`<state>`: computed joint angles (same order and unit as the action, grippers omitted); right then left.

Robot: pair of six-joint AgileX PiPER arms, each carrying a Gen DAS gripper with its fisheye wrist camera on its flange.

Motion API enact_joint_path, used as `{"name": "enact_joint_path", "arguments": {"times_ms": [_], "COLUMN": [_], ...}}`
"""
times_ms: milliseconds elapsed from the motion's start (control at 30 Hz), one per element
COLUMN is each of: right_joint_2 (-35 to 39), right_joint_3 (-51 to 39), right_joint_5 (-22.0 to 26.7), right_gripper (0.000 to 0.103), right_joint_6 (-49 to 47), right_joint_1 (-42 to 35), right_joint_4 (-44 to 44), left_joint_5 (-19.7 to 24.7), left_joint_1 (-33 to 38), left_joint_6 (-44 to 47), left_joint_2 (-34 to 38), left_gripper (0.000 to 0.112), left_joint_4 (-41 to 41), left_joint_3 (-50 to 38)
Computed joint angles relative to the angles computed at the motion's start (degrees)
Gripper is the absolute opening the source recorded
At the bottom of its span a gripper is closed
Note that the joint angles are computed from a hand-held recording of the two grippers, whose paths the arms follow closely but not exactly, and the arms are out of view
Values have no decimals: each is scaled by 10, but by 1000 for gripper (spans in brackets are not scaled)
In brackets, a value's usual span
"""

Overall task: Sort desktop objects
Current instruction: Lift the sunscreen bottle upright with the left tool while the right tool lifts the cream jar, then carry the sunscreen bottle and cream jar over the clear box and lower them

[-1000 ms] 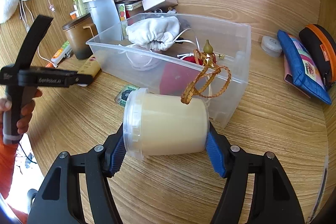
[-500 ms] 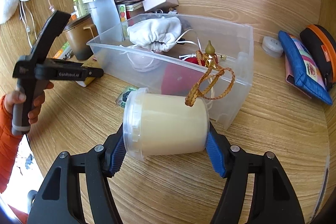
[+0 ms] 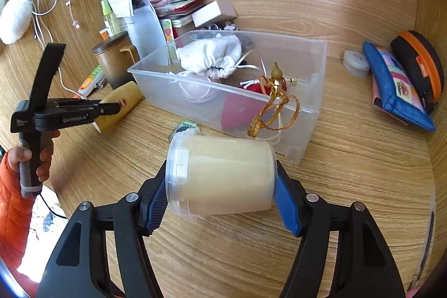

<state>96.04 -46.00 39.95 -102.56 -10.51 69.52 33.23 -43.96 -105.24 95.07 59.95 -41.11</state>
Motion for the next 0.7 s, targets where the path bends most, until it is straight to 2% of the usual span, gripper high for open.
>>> {"name": "enact_joint_path", "arguments": {"times_ms": [233,433,700], "right_joint_2": [-22,-23,-44], "right_joint_3": [20,20,18], "right_joint_5": [0,-2,19], "right_gripper": [64,64,64], "right_joint_6": [-3,1,0], "right_joint_1": [5,8,-5], "right_joint_4": [-2,-5,1], "left_joint_5": [5,-29,-6], "left_joint_1": [13,53,37], "left_joint_6": [99,124,24], "left_joint_2": [56,82,81], "left_gripper": [26,26,25], "left_joint_4": [-45,-57,10], "left_joint_3": [-65,-83,-66]}}
